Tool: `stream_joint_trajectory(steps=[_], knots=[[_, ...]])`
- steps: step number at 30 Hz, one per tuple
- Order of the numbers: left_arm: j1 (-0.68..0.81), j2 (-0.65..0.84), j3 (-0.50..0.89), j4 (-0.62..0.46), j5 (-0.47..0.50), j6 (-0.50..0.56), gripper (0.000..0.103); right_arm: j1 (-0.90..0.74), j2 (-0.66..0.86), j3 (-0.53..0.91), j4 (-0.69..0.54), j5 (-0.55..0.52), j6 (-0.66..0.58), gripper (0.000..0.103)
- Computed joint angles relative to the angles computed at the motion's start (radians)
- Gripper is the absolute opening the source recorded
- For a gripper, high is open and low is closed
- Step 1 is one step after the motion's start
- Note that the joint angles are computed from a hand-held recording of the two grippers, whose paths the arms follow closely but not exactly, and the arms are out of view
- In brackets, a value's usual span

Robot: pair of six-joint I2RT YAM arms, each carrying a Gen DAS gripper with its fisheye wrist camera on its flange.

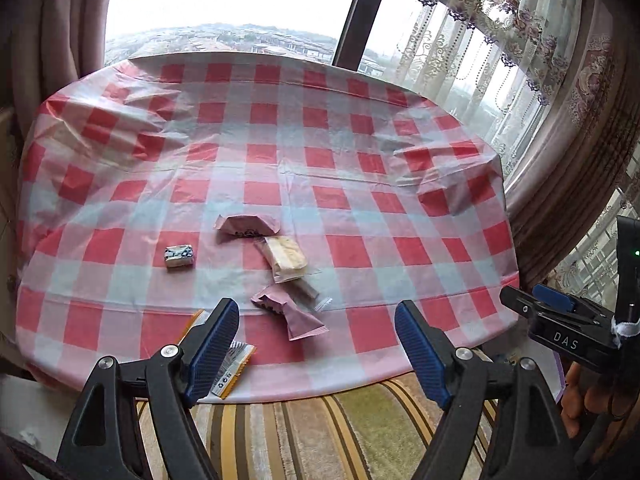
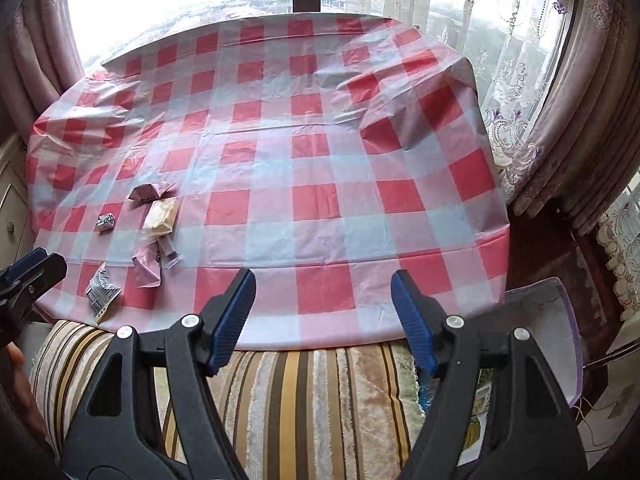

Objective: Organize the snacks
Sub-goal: 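Move both open tools back over the table, then grasp the white-orange snack bag with the left tool while the right tool grasps the pink bar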

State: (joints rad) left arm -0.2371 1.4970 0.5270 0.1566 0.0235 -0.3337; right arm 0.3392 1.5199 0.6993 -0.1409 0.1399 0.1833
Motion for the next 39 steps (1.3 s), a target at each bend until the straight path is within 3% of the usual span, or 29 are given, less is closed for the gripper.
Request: stream_joint_trajectory(steps=[10,19,26,37,39], knots=[[0.286,0.005,-0.133,0.053,0.138,0.075,0.082,0.155,0.173,0.062,0.076,-0.032,0.043,0.075],[0.517,0.180,-0.140,0.116,0.263,0.141,0.080,0.202,0.347,0.173,0.092,-0.106,-0.004,0.076],[0.424,0.253,-0.056,0.048,0.262,0.194,0.078,0.230,0.463,0.294,0.061,-0.161,-0.053,0.076],[0.361,0.418,0.113,-0.058,0.309,0.120,0.078,0.255,0.573,0.429,0.043,-0.196,-0.090,0.076],[0.360,0.428,0.121,-0.059,0.317,0.118,0.077,0.267,0.584,0.443,0.043,-0.193,-0.109,0.069]])
